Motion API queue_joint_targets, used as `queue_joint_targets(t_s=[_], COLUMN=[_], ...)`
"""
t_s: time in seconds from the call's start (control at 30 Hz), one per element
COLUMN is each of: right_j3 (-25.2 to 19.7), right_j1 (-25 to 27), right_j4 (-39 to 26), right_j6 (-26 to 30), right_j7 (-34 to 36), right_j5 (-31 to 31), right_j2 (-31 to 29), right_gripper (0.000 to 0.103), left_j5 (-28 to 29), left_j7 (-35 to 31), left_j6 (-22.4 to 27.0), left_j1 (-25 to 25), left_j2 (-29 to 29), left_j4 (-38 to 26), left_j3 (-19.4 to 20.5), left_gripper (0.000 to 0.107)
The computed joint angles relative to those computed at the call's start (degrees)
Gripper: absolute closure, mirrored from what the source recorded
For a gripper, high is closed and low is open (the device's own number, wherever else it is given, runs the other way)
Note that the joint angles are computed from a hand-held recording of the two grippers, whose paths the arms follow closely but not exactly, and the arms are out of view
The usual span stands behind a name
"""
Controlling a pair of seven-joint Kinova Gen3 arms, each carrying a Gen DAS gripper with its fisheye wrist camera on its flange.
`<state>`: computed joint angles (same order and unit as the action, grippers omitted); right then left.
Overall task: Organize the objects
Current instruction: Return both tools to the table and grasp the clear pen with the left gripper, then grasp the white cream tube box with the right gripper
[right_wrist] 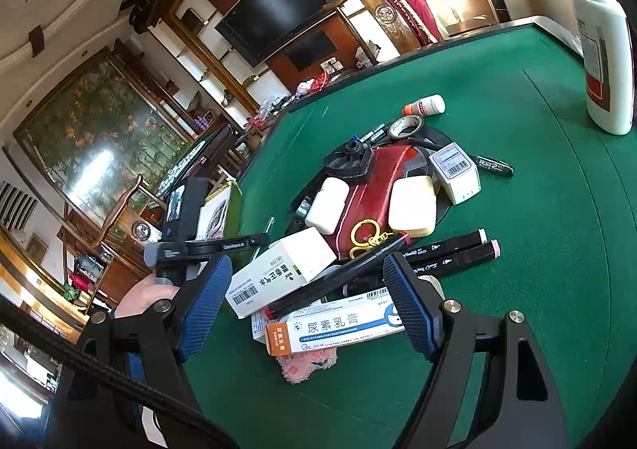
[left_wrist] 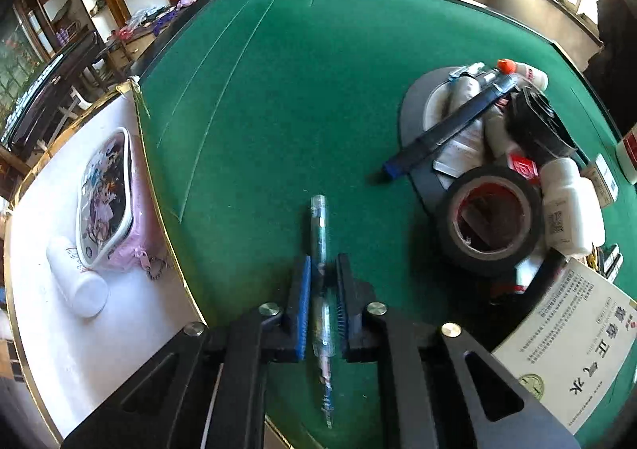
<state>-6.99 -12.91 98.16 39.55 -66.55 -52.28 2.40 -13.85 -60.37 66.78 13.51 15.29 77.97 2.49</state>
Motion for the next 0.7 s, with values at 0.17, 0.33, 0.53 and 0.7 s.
queue_joint_targets(t_s=[0.17,0.33,0.53,0.7], right_j3=[-0.78,2.96,-1.97,0.46], right_j1=[-0.13,-2.78,6.02,1.84], right_j4=[-0.81,-2.21,-4.55,-3.46], right_j6=[-1.91,-1.16,8.02,10.19], right_j7=[-9.88,-17.96,-17.34,-26.69], right_j5=[8.99,16.65,10.16,19.7], right_j2=[0.02,1.64,5.74,2.49], right_gripper=[0.024,0.024,0.024,0.024], left_j5=[0.05,-8.72,-13.53,-13.29], left_j7=[1.1,9.66,14.01,13.72], left_j6=[-3.28,-7.87,-6.86,-8.13], left_j1=[2.44,7.73,6.42,4.37], left_j2=[-5.61,-9.99,-10.89,-12.77], left_j4=[7.29,14.96,17.08,19.47], left_j3=[2.18,3.43,4.89,4.2], left_gripper=[0.101,0.1,0.099,0.1])
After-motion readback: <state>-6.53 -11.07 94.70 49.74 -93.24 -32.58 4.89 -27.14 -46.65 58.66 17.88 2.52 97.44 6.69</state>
